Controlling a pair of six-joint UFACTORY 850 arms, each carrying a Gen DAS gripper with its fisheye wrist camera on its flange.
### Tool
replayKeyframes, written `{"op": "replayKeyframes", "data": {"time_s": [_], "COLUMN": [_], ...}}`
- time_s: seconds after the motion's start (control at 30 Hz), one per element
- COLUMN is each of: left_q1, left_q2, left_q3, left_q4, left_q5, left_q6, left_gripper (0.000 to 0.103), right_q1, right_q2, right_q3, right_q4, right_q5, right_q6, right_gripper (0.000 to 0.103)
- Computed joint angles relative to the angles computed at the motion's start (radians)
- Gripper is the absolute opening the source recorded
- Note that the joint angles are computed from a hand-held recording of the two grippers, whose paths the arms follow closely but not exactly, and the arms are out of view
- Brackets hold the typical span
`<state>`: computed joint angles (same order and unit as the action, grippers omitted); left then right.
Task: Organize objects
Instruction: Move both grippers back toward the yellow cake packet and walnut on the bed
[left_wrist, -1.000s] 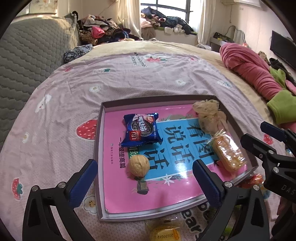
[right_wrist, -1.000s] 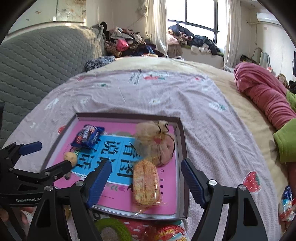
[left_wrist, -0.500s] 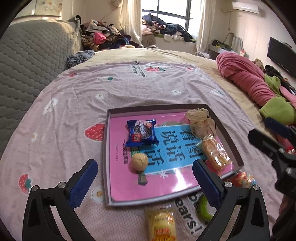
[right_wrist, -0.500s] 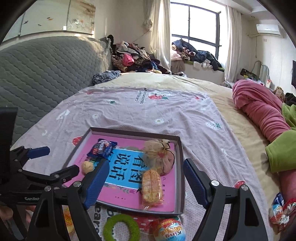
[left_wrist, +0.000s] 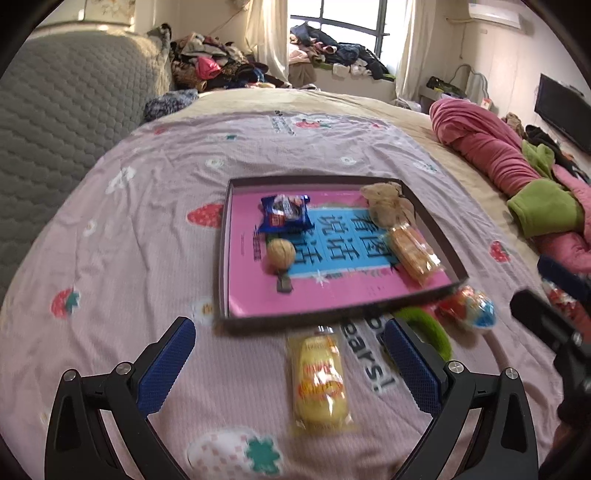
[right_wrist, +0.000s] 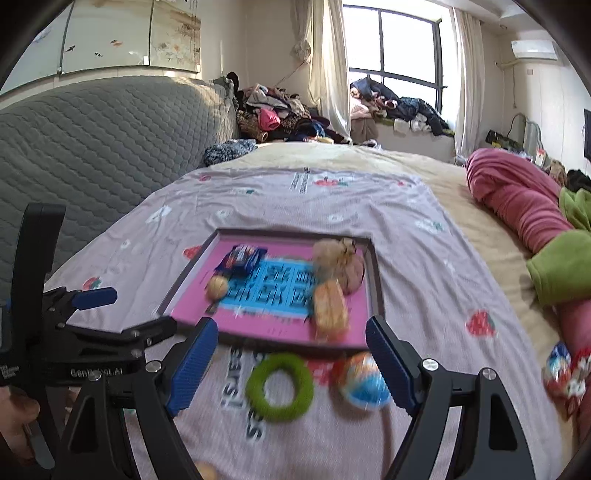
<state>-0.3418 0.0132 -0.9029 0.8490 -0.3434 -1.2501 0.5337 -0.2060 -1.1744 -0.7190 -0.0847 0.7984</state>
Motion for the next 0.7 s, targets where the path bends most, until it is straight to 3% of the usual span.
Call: {"op": "replayKeyframes", "data": {"time_s": [0.7], "left_q1": [-0.111], "left_q2": [0.157], "left_q3": [0.088], "left_q4": [-0.072], "left_q5": [-0.168], "left_q6": [0.0], "left_gripper": [0.102], "right_q1": [0.102], "right_q2": [0.233], "right_q3": [0.213], "right_q4": [-0.092], "right_q5": [-0.104], "right_q6": [0.09], "right_gripper": [0.083]}}
